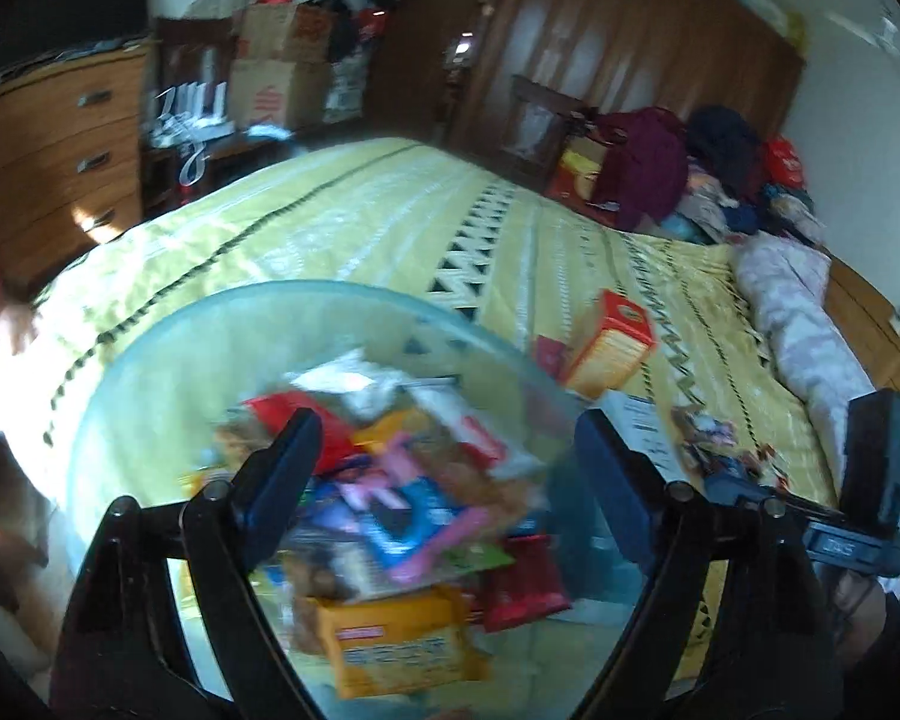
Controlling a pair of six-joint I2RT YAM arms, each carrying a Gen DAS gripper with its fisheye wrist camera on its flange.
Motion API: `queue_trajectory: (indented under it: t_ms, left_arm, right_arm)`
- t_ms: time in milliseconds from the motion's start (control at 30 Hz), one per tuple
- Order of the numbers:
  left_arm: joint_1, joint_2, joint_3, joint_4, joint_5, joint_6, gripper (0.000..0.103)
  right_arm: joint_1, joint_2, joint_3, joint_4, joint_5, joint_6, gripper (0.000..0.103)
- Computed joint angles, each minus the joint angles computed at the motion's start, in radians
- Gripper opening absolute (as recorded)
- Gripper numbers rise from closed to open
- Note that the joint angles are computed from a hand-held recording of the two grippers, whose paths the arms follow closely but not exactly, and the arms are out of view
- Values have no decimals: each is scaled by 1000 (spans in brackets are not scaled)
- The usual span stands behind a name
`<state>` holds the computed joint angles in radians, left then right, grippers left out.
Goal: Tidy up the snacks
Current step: 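Move both open grippers back over the snack pile on the bed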
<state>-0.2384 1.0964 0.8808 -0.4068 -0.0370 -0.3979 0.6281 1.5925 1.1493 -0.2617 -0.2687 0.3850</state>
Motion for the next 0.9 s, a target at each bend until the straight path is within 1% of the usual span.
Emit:
queue_trajectory:
  t_ms: [67,133,233,300,367,467,500,567,600,667,733,800,833,867,900]
  left_arm:
    - [-165,47,59,22,-63,-1,86]
    - [-292,121,125,44,-80,-7,86]
    - [-426,239,213,79,-80,-13,86]
    - [-480,318,266,94,-66,-6,87]
    - [-522,402,319,95,-49,1,87]
    - [-555,506,372,95,-17,-4,87]
    - [-565,551,407,87,-10,-4,87]
    - [-583,581,417,86,-18,-10,87]
    - [-583,603,435,79,-11,-13,87]
    - [-591,639,461,59,-5,-28,87]
    - [-597,672,485,41,-5,-35,87]
    - [-601,698,510,17,-2,-41,87]
    - [-606,706,516,14,-5,-45,87]
    - [-609,708,519,9,-9,-45,87]
    - [-612,716,526,3,-14,-45,87]
  right_arm:
    - [-165,-130,-191,-3,-27,3,63]
    - [-360,-208,-306,-48,-46,-34,63]
    - [-676,-278,-401,-98,-104,-158,63]
    - [-902,-262,-413,-115,-149,-281,63]
    - [-1083,-177,-368,-118,-179,-370,63]
    - [-1288,0,-243,-120,-219,-424,62]
    - [-1323,45,-203,-125,-234,-432,59]
    - [-1364,144,-104,-148,-273,-447,59]
    - [-1364,166,-78,-153,-285,-458,59]
    - [-1334,211,-17,-134,-292,-499,59]
    - [-1305,227,9,-79,-280,-509,59]
    - [-1298,337,130,-67,-266,-486,59]
    - [-1297,430,235,-105,-237,-473,59]
    - [-1290,489,297,-131,-206,-455,59]
    - [-1287,573,394,-176,-179,-440,59]
